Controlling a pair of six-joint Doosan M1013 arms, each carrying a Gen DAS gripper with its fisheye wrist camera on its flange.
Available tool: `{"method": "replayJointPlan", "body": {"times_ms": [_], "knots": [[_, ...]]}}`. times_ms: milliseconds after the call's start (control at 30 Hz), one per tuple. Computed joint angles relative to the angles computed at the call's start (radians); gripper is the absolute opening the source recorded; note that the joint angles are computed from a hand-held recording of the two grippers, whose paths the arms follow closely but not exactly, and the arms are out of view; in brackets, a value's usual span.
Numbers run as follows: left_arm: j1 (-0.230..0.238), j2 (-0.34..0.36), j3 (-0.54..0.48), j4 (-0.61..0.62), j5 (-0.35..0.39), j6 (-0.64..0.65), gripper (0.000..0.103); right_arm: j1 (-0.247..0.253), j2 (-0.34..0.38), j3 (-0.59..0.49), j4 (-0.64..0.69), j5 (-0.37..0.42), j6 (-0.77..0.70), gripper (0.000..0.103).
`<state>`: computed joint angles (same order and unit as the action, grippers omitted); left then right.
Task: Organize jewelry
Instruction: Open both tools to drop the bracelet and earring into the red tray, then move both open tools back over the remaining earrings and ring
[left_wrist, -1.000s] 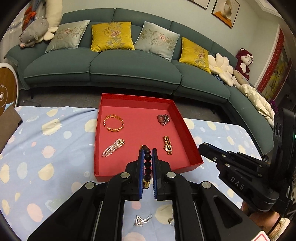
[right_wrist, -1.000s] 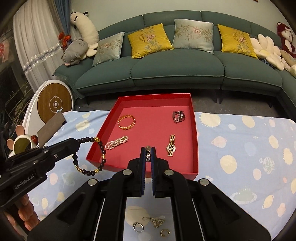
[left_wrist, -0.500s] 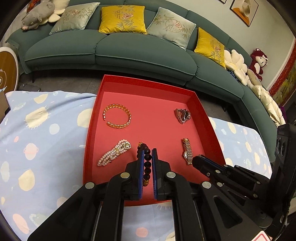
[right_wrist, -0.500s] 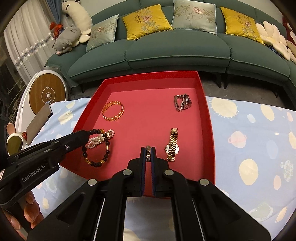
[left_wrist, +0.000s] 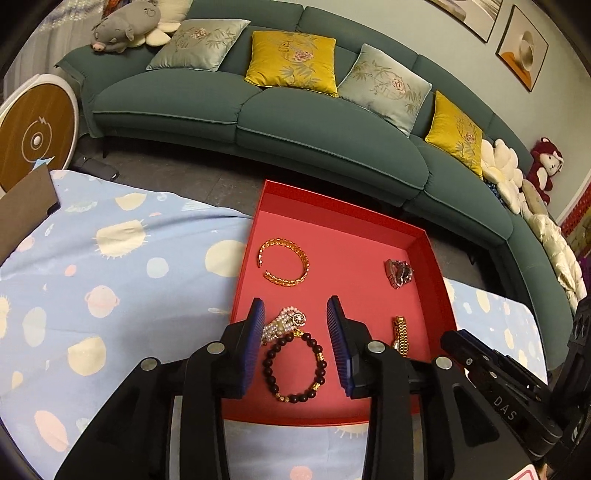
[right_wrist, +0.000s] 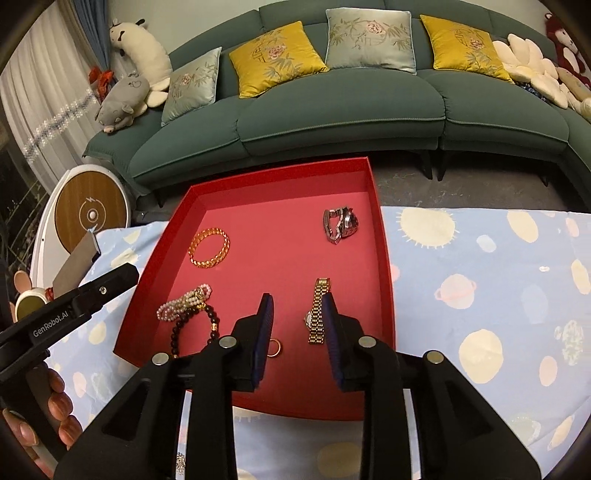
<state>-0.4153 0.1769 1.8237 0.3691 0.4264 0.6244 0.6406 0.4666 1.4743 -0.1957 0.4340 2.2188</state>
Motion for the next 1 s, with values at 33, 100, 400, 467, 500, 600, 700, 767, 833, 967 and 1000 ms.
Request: {"method": "replayJointPlan", "body": {"times_ms": [33,100,400,467,500,600,700,767,833,967,1000], "knots": [[0.000,-0.007,0.004,-0.007,-0.005,0.001,0.033,0.000,-0.008,0.005,-0.005,-0.006,0.008,0.027],[-0.007,-0.026,0.013,0.022,-0.005,-0.034,0.033,0.003,-0.026,0.019,-0.043,-0.018,0.050,0.027],[-0.076,-0.109,0.074,0.140,0.071,-0.062,0.033,0.037,-0.134,0.111,-0.252,-0.022,0.223,0.027],[-0.085,-0.124,0.090,0.129,0.085,-0.053,0.033,0.049,-0.156,0.138,-0.271,-0.007,0.229,0.027],[-0.087,-0.132,0.099,0.112,0.084,-0.043,0.033,0.053,-0.163,0.145,-0.267,-0.001,0.220,0.027],[-0.098,-0.152,0.121,0.080,0.091,-0.019,0.033,0.070,-0.189,0.187,-0.276,0.013,0.220,0.027],[-0.126,-0.169,0.140,0.126,0.117,-0.047,0.033,0.093,-0.206,0.227,-0.289,0.032,0.228,0.027],[-0.140,-0.176,0.150,0.130,0.128,-0.040,0.033,0.102,-0.211,0.250,-0.263,0.034,0.218,0.027],[-0.146,-0.179,0.160,0.106,0.122,-0.024,0.035,0.104,-0.207,0.266,-0.221,0.027,0.200,0.027],[-0.150,-0.169,0.173,0.049,0.107,0.029,0.048,0.112,-0.182,0.272,-0.174,0.051,0.139,0.027],[-0.151,-0.165,0.176,0.041,0.107,0.044,0.048,0.114,-0.174,0.270,-0.164,0.058,0.120,0.027]]}}
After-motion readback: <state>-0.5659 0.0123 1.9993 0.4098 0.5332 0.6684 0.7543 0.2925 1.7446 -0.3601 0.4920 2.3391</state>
